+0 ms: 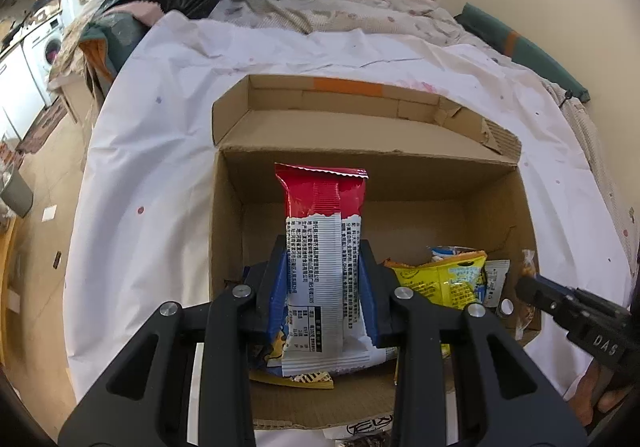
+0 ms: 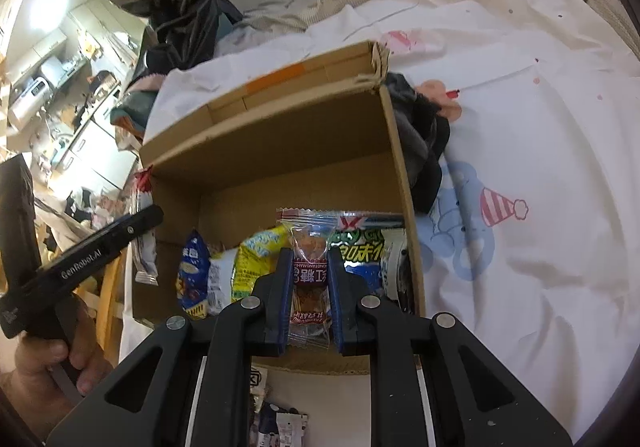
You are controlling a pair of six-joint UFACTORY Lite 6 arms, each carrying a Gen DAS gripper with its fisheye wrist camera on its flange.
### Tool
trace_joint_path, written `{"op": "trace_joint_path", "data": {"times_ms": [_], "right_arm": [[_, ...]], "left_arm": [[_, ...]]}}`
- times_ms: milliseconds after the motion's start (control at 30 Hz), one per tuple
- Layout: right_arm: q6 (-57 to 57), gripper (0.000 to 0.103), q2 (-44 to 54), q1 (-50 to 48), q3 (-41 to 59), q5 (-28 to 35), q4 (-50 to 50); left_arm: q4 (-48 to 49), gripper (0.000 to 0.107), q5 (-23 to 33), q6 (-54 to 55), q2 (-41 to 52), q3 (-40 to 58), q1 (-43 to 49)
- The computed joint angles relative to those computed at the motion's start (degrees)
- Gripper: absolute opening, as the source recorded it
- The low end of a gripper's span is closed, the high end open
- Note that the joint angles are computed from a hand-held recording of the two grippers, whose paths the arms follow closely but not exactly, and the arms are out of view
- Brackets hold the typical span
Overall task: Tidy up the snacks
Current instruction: 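Carry both snacks into the box and open both tools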
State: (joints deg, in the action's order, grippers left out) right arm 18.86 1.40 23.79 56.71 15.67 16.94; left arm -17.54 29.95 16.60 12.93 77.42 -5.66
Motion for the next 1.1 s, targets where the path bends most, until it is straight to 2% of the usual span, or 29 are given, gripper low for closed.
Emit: {"op": "trace_joint_path", "data": {"times_ms": [133, 567, 767, 867, 933, 1000, 1100], "right_arm": [[5.8, 0.018, 1.6, 0.8, 1.2, 0.9, -6.0], [-2.0, 0.020, 2.2, -0.4, 1.0, 1.2, 2.9], [-3.1, 0.021, 2.1, -0.2, 0.9, 0.8, 3.9], [-5.8, 0.021, 1.8, -0.5, 0.4, 0.3, 7.0], [-7.0, 0.021, 1.5, -0.8, 0.0, 0.1, 8.5], [-7.0, 0.021, 1.3, -1.0, -0.2, 0.0, 8.9], [-8.4, 0.021, 0.8, -1.3, -0.5, -0.3, 10.6]], "left_arm": [[0.3, 0.028, 1.8, -0.3, 1.3, 1.1, 0.2], [0.9, 0.029, 0.9, -0.8, -0.1, -0.8, -0.3], [0.2, 0.032, 1.0, -0.3, -0.1, -1.1, 0.5], [-1.8, 0.047, 1.0, 1.3, -1.0, -1.9, 0.9], [-3.1, 0.063, 0.5, 2.4, -1.8, -2.7, 1.2], [-3.5, 0.071, -0.5, 3.0, -2.8, -3.6, 1.0], [-3.1, 0.073, -0.9, 3.6, -3.5, -4.0, 0.5]]}}
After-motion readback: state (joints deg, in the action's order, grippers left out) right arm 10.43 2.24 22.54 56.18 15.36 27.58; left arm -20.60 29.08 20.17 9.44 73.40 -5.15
